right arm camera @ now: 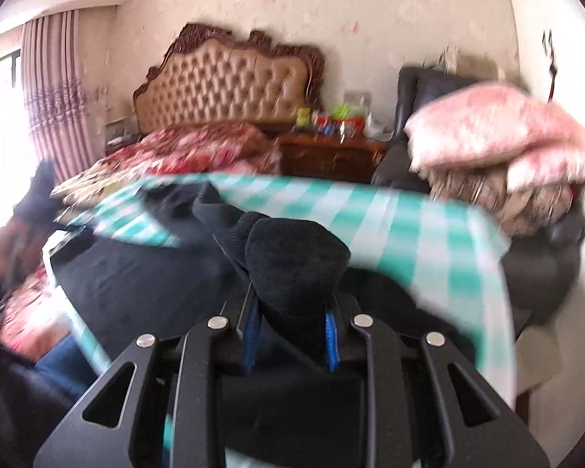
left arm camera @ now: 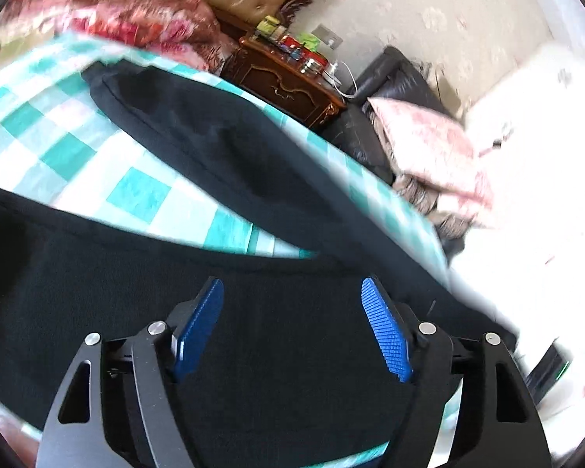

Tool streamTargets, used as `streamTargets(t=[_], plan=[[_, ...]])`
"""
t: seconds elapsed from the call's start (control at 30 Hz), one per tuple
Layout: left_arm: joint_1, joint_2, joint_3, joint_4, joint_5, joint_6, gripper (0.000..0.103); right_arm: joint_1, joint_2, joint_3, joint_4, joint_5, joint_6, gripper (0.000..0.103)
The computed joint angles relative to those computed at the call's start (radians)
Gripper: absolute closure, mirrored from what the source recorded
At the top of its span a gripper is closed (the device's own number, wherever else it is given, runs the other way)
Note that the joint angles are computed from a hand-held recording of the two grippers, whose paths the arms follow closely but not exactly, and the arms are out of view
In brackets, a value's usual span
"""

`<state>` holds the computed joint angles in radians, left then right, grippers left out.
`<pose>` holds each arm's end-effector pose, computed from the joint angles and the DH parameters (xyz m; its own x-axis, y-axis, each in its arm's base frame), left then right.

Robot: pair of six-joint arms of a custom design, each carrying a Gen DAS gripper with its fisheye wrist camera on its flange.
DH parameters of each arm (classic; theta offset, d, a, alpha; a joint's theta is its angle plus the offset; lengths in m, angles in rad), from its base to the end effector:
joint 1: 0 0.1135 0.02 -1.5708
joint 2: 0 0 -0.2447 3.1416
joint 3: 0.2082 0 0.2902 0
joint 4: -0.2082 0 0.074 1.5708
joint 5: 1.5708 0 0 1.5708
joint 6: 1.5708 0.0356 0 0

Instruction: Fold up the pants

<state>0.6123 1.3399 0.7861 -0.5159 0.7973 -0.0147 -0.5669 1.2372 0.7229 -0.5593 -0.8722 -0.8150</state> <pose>0.2475 0.1427 0.1667 -0.7159 -0.5153 -0.4711 -0.1308 0.7618 -0.6345 0.2363 -0.1181 0.1721 -0.5357 -0.2138 -0.8169 -0.5140 0.8501 0.1145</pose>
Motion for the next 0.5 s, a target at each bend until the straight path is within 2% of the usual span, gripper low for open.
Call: streamTargets(t=[0.07,0.13,0.2,0.3,0.37,0.5], plan=[[0.006,0.180,0.119,0.050,0.047,-0.082,0.032,-0.035,0.024,-0.033,-0.017,0.006,-0.039,0.077],[-0.017,0.349,0.266,0.099,0.045,-0.165,0.033,-0.060,0.053,-0.040,-0.022,-0.005,-0.036,0.077],[-0.044,0.472,0.393,0.116,0.021,-0.219,0.044,-0.074,0.061,-0.060,-0.014,-0.012,-0.039,0.077],[-0.080,0.685,0.642,0.091,0.002,-0.306,0.047,-0.070,0.063,-0.064,0.001,-0.010,-0.032,0.077],[-0.110,0.824,0.839,0.021,-0.052,-0.331,0.047,-0.058,0.065,-0.060,0.009,-0.002,-0.026,0.077],[-0.152,1.056,1.170,-0.088,-0.092,-0.409,0.047,-0.038,0.079,-0.038,0.002,0.015,-0.023,0.077]])
